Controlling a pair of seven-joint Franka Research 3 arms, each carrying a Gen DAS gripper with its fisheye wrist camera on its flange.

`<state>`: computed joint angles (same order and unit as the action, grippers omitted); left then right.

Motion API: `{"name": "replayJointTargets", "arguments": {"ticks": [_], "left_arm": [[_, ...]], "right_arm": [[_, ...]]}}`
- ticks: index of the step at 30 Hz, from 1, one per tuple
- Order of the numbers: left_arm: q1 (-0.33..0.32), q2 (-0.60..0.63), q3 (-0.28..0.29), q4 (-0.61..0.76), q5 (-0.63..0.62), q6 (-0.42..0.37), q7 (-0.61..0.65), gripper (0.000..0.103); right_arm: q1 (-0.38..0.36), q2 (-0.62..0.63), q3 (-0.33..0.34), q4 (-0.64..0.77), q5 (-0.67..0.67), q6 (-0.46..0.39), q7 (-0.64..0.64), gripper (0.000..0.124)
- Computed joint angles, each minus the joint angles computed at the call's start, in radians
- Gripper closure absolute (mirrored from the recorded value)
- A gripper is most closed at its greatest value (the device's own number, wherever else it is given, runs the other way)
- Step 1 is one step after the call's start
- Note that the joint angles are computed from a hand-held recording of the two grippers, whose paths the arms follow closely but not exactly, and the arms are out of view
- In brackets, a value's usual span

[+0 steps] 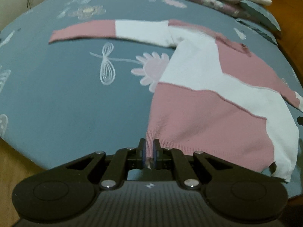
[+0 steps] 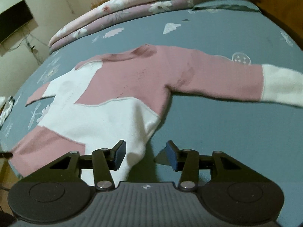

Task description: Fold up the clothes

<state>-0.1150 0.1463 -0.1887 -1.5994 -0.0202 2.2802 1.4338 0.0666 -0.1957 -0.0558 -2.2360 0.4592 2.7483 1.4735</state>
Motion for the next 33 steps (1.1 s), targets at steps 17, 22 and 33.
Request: {"name": "replayJointTargets", "arguments": {"ticks": [17, 22, 33], "left_arm": [[-0.011, -0.027, 0.003, -0.027, 0.037, 0.009, -0.071, 0.082], [-0.016, -0.036, 0.005, -0.03, 0.063, 0.0, -0.114, 0.08], [-0.016, 0.049, -0.033, 0.064, -0.002, 0.024, 0.123, 0.064]], "right_arm": [[-0.068, 0.338, 0.005, 0.313, 0.47, -0.051, -0.227, 0.082], [-0.076, 0.363, 0.015, 0.346, 0.34, -0.046, -0.139, 0.113], [-0.077, 0.26, 0.019, 0.309, 0.181, -0.078, -0.185, 0.097]]}}
